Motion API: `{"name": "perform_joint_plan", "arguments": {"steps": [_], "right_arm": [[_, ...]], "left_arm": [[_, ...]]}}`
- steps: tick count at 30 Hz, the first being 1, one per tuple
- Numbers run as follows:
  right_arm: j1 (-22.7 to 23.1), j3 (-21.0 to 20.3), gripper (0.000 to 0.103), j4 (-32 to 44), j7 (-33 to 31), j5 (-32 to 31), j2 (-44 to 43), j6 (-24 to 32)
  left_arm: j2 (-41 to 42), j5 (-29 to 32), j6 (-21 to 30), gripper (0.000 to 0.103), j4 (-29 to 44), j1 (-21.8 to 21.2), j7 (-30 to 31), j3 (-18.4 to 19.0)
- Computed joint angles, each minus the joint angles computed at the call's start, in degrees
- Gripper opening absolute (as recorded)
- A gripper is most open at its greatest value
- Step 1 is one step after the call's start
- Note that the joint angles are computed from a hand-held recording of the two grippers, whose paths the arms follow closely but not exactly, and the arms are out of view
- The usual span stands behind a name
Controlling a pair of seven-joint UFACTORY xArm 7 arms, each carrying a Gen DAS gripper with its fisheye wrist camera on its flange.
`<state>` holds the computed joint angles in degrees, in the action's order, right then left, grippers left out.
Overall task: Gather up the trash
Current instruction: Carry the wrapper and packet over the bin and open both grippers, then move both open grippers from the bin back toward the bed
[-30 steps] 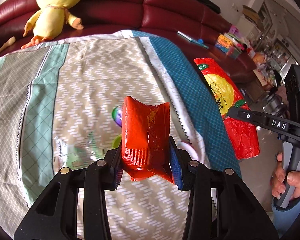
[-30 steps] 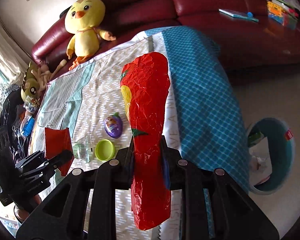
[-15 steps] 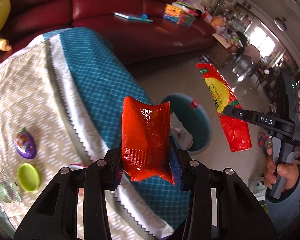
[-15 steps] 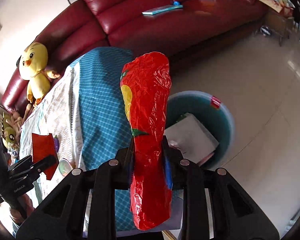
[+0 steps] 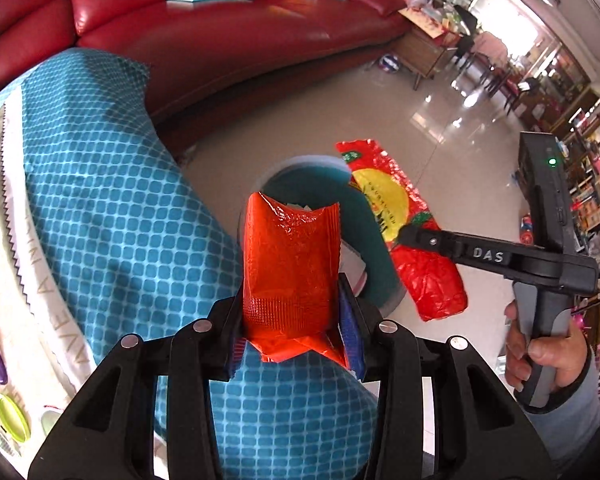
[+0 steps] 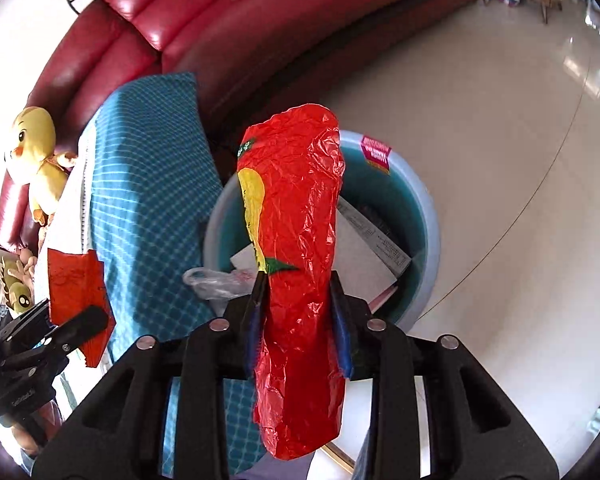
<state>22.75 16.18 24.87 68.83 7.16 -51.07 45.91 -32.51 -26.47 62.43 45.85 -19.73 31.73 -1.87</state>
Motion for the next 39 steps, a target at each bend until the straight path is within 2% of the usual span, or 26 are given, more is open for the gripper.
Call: {"name": "perform_joint_plan", "arguments": {"steps": [2,4,5,10,22,23,24,27,29,34,39], "right_arm": [[0.08,-0.92,0.041,-0.81,-1.00,0.40,1.51,-2.05],[0.24,-1.84,0.057,-1.78,-2.09,0.85,2.61,-4.03],[0.17,-2.27,0.059,-2.25,-2.52,0.98,2.87,-4.64],[-0.09,-3.38,0.068,-4.69,-2.92,1.91,0.40,-5.14],[-3.39,-1.76,0.075,-4.24,-0.22,-0.58,-9.76,7.17],[-3.45,-1.87,0.075,-4.35,-0.26,-0.61,-10.47,7.77],[-3.61,-1.80,0.075,-4.26,-0.20,-0.69,-10.87,8.39],[-4.09,-1.54,0.075,-3.97,-0.05,-0.82,-11.60,9.50],[-4.17,-1.45,0.075,-3.80,-0.03,-0.83,-12.17,10.35],[-4.55,-1.04,0.075,-2.56,-0.23,-0.95,-11.35,11.19],[-4.74,-0.49,0.077,-1.26,0.09,-1.09,-10.50,12.25]], "left_arm": [[1.36,0.18,-0.69,0.041,0.43,-0.11,-0.73,-0.83],[2.87,0.36,-1.47,0.041,0.94,-0.37,-1.46,-1.61],[3.68,0.47,-1.81,0.041,1.35,-0.52,-1.82,-1.95],[7.31,0.88,-3.55,0.041,3.22,-1.71,-3.94,-3.86],[10.79,1.17,-5.38,0.041,4.12,-4.42,-5.16,-5.72],[10.94,1.29,-5.45,0.044,4.16,-4.60,-5.21,-5.89],[11.30,1.75,-5.71,0.056,4.35,-4.74,-5.62,-6.33],[10.69,3.12,-8.56,0.077,3.09,-5.29,-5.95,-7.39],[10.10,5.09,-10.27,0.087,2.27,-5.41,-7.23,-8.24],[9.40,4.92,-10.69,0.094,1.58,-6.13,-7.10,-6.52],[8.41,5.22,-10.45,0.094,1.13,-5.80,-6.95,-5.86]]}}
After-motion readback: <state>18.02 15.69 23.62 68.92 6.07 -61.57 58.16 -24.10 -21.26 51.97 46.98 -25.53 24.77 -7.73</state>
